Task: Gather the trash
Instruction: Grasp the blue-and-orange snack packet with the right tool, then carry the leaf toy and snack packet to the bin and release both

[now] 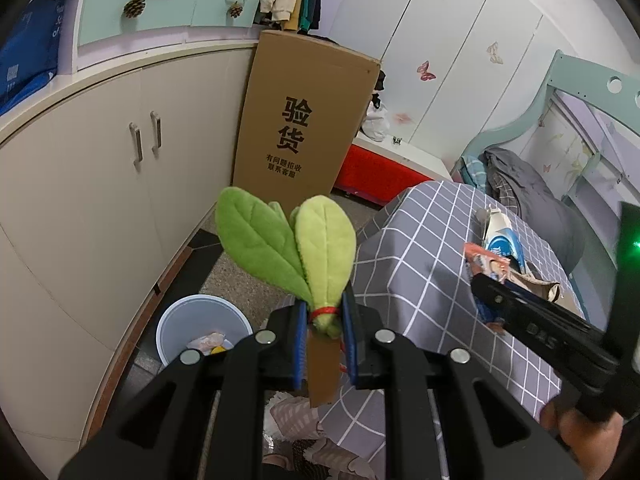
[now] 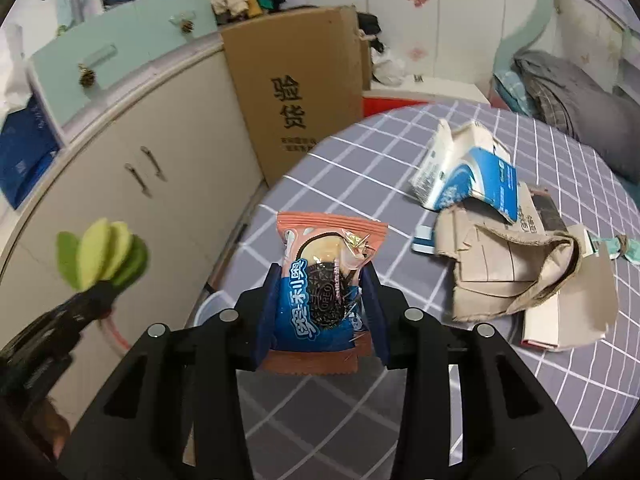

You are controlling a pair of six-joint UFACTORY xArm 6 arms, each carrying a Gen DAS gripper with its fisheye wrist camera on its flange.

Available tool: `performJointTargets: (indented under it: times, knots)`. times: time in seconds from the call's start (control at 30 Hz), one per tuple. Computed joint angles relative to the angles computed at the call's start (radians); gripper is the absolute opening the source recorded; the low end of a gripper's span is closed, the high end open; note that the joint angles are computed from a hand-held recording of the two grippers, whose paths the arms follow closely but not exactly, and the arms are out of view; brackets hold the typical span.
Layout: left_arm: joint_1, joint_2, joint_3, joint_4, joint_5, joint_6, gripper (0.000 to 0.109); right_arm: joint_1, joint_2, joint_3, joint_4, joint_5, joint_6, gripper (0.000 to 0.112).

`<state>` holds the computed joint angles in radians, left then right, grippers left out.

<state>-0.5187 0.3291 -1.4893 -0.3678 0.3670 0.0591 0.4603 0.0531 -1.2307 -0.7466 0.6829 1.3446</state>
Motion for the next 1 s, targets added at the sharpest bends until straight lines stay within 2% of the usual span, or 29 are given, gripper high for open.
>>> performJointTargets:
  times: [0.13,0.23,0.4,0.53,0.67,0.73,0.77,0.8,0.83,0.93,1.0]
  knots:
    - [0.014,-0.006,0.014,-0.02,-0.003,0.017,0.015,0.011,-0.007,0.002,0.026,-0.086,-0.018,0.039]
    - [0.03,-0.007,0.028,-0.009,-0.004,0.001,0.015,0.024,0.035,-0.037,0.107,-0.158,-0.096,0.039]
    - [0.071,-0.005,0.057,0.038,-0.002,-0.053,0.015,0.059,0.161,-0.164,0.204,-0.191,-0.221,0.039]
    - [0.122,0.007,0.074,0.109,0.002,-0.116,0.015,0.089,0.296,-0.308,0.31,-0.183,-0.343,0.039]
    - [0.175,0.036,0.065,0.269,0.007,-0.243,0.015,0.103,0.479,-0.524,0.436,-0.142,-0.479,0.04]
    - [0.2,0.056,0.051,0.355,0.019,-0.313,0.015,0.1,0.558,-0.616,0.483,-0.133,-0.508,0.043]
    - [0.206,0.061,0.048,0.365,0.022,-0.321,0.015,0.095,0.615,-0.681,0.54,-0.136,-0.541,0.049]
    - [0.214,0.071,0.04,0.367,0.03,-0.323,0.015,0.092,0.652,-0.723,0.567,-0.14,-0.556,0.065]
    - [0.22,0.081,0.031,0.362,0.038,-0.319,0.015,0.09,0.68,-0.753,0.571,-0.15,-0.556,0.072]
    - [0.228,0.103,0.013,0.362,0.055,-0.31,0.015,0.095,0.756,-0.862,0.463,-0.08,-0.492,0.073]
    - [0.227,0.114,0.006,0.358,0.06,-0.302,0.015,0.093,0.742,-0.832,0.47,-0.095,-0.495,0.075]
